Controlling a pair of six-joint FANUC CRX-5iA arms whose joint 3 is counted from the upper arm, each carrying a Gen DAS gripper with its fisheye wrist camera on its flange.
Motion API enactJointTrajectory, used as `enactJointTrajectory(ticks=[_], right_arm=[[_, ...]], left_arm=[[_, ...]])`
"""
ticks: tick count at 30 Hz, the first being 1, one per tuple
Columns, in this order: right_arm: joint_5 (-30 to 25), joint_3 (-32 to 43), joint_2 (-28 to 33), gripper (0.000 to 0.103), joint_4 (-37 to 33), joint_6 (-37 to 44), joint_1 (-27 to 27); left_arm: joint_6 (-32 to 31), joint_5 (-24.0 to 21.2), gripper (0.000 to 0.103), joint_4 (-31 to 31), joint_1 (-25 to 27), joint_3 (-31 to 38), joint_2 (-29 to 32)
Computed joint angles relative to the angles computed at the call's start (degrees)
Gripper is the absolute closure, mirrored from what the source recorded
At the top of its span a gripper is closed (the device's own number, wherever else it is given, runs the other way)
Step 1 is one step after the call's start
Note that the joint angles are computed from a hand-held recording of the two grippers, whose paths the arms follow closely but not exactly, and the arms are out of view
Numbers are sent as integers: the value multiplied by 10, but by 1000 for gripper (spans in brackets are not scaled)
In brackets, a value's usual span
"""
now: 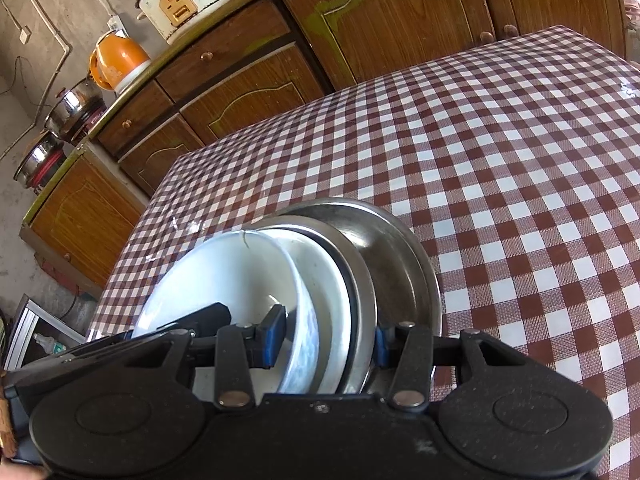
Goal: Organize plates and bowls
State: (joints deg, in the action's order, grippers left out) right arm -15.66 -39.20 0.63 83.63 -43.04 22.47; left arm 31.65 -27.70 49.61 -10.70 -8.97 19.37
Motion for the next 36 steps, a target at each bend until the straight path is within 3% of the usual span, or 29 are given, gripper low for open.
enactJointTrajectory(ticks=[2,6,12,20,24,25,28,32,36], right_arm=[[-10,6,5,51,-13,20,6],[-2,9,9,51,-1,18,-2],[-15,15,11,49,-43,59,7],[-84,16,-10,48,-56,114,36],[-149,23,-16,44,-79,157,73],[-165,23,-19,38,-81,162,83],[-215,17,-31,33,-74,172,111],[-265,5,-53,25,-78,181,145],[-317,-5,-77,24,-96,196,186]], left_arm=[[-26,25,48,6,-8,-10,-5],[-20,16,49,12,-5,-3,3],[-30,24,51,16,-9,-5,2],[-41,25,53,28,-4,-13,-9],[-55,29,53,33,-5,-26,-25],[-64,34,51,40,-6,-33,-31],[-96,49,46,72,-11,-58,-53],[-118,54,32,104,-11,-92,-86],[-130,63,20,121,-15,-125,-119]])
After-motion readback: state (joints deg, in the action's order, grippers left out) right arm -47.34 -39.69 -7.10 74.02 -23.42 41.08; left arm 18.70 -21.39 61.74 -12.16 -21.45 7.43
